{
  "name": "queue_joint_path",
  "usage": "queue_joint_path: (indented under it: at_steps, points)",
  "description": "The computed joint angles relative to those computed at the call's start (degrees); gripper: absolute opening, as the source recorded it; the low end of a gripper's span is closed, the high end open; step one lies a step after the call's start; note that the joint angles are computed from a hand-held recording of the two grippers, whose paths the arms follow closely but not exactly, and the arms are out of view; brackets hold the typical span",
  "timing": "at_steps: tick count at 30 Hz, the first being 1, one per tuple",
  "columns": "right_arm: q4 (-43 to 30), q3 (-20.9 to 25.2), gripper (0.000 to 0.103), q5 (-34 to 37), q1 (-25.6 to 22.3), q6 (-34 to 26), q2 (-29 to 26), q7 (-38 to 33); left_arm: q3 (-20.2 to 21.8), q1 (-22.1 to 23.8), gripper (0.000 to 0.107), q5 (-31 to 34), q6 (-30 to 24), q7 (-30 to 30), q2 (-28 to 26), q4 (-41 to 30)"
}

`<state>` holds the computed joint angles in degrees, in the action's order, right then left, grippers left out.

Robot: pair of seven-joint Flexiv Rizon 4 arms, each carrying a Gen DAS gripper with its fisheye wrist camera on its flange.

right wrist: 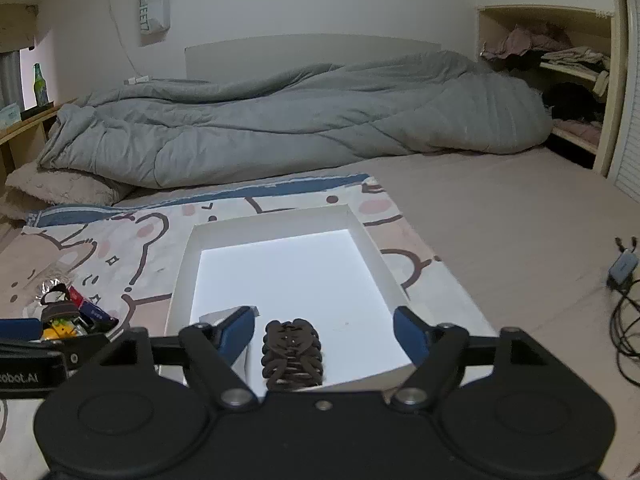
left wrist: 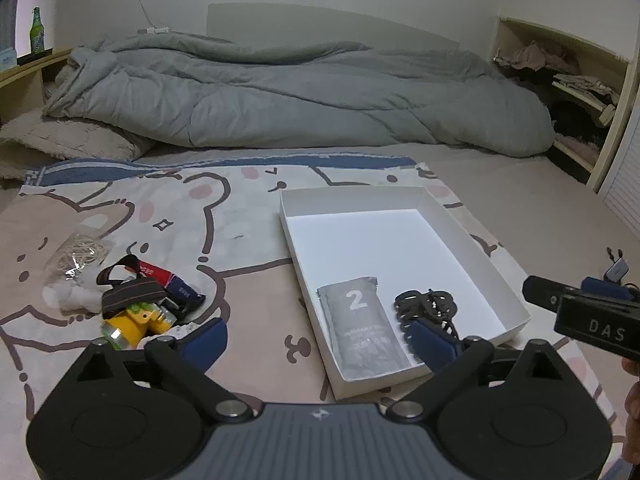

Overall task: Organize objects
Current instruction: 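Open both tools to drop the packet and cable into the white box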

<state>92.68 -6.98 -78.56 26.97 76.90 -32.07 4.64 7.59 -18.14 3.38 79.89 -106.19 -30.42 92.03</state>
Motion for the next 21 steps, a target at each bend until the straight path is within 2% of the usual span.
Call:
queue_joint_path:
  at_steps: [5,10,15,21]
  points:
    - [3.0,0.3,0.091,-6.8,-0.5,-1.7,3.8,4.7,1.9,-1.6,0.103,1.8,-0.2,-2.0,2.2,1.5]
    - [5.5,3.1,0.103,-13.1,-2.7,-4.2,7.1,7.8,2.5,-2.2,0.103,4.2,0.2,-3.7,4.2,3.2]
    - [7.8,6.6,0.103,-11.7,-4.4,-7.9,9.1,6.3,2.7,-2.7,0.103,6.6,0.7,-4.5,5.8,4.6]
    - [10.0,8.1,0.103,-10.1,-4.7,-10.2,10.9,5.3,3.2,-3.1,0.103,8.8,1.9,-6.1,7.0,5.6]
